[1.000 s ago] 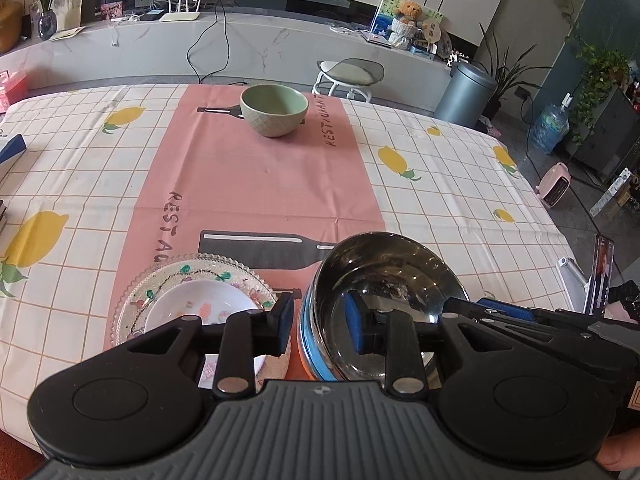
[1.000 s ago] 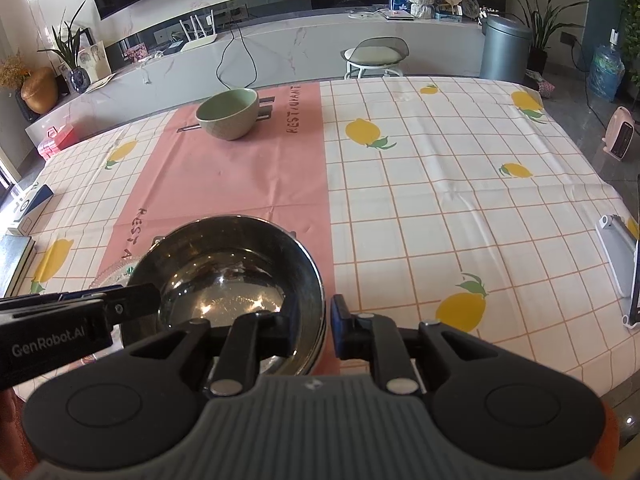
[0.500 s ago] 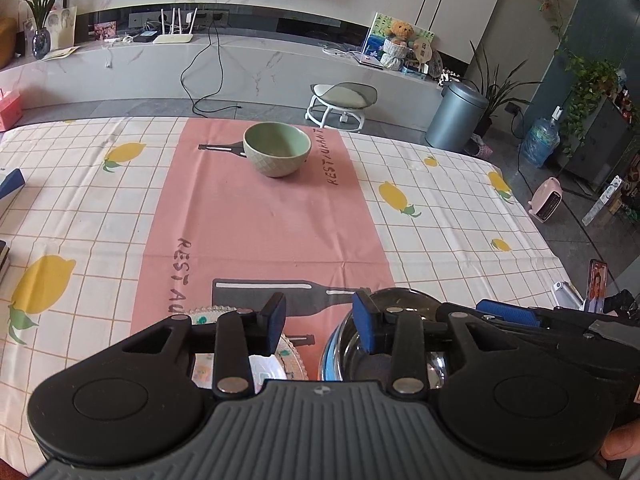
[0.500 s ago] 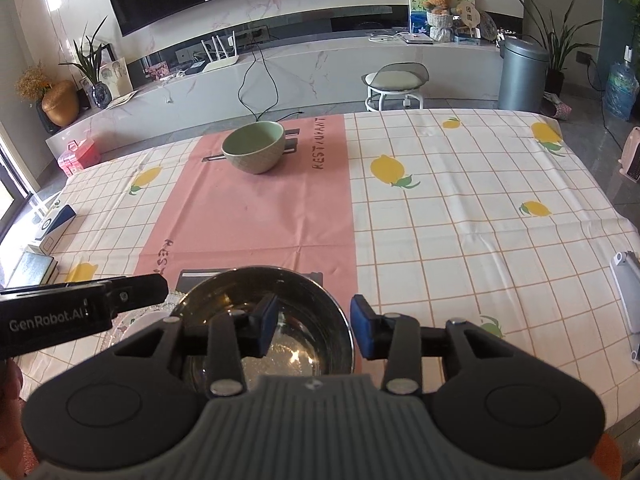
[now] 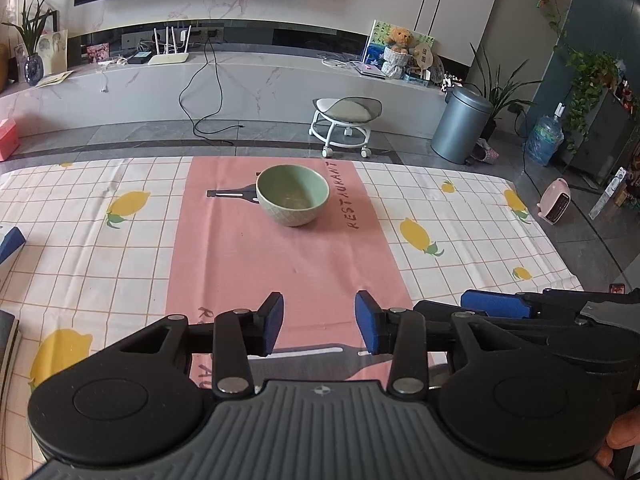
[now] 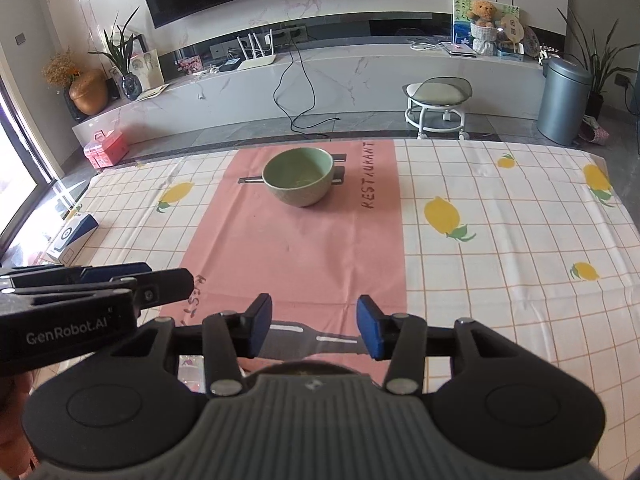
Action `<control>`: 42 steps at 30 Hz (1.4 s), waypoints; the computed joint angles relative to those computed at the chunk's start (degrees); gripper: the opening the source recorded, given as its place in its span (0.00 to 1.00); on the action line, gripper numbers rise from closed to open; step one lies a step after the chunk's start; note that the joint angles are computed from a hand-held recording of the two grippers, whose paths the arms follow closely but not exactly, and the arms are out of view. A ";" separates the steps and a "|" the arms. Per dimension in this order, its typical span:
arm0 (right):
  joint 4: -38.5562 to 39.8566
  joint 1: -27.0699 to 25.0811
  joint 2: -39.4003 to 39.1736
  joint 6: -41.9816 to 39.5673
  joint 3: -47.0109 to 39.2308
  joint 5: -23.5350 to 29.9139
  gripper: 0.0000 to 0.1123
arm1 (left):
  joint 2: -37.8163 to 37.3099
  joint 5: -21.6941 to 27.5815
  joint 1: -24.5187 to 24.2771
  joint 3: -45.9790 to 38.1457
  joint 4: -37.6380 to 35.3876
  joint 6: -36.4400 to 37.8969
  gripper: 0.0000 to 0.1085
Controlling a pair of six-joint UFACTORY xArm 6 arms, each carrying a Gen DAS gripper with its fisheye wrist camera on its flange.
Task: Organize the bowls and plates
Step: 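Move the right gripper to the pale green bowl, then close the right gripper on the green bowl rim and lift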
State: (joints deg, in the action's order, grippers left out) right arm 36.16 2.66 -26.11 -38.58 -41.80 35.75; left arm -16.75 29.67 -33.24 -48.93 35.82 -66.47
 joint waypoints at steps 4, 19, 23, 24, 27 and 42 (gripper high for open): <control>0.00 1.04 5.61 0.93 -5.09 0.05 0.42 | 2.31 -2.73 3.15 -1.61 -3.90 3.73 0.42; -9.65 4.48 31.52 16.28 -29.54 1.22 0.41 | 20.11 -2.72 12.68 -17.12 -20.44 23.17 0.42; -13.99 5.02 40.48 22.82 -39.40 3.81 0.41 | 26.98 -0.15 14.77 -23.88 -30.62 31.01 0.42; -14.65 5.07 42.78 24.15 -42.13 4.74 0.41 | 28.77 0.68 15.48 -25.63 -32.40 32.12 0.42; -14.99 4.79 49.23 27.78 -50.08 9.09 0.41 | 32.88 1.90 17.15 -29.34 -35.18 32.71 0.42; -15.57 4.89 65.54 36.22 -69.46 19.69 0.26 | 42.33 3.26 18.17 -37.18 -39.29 35.52 0.22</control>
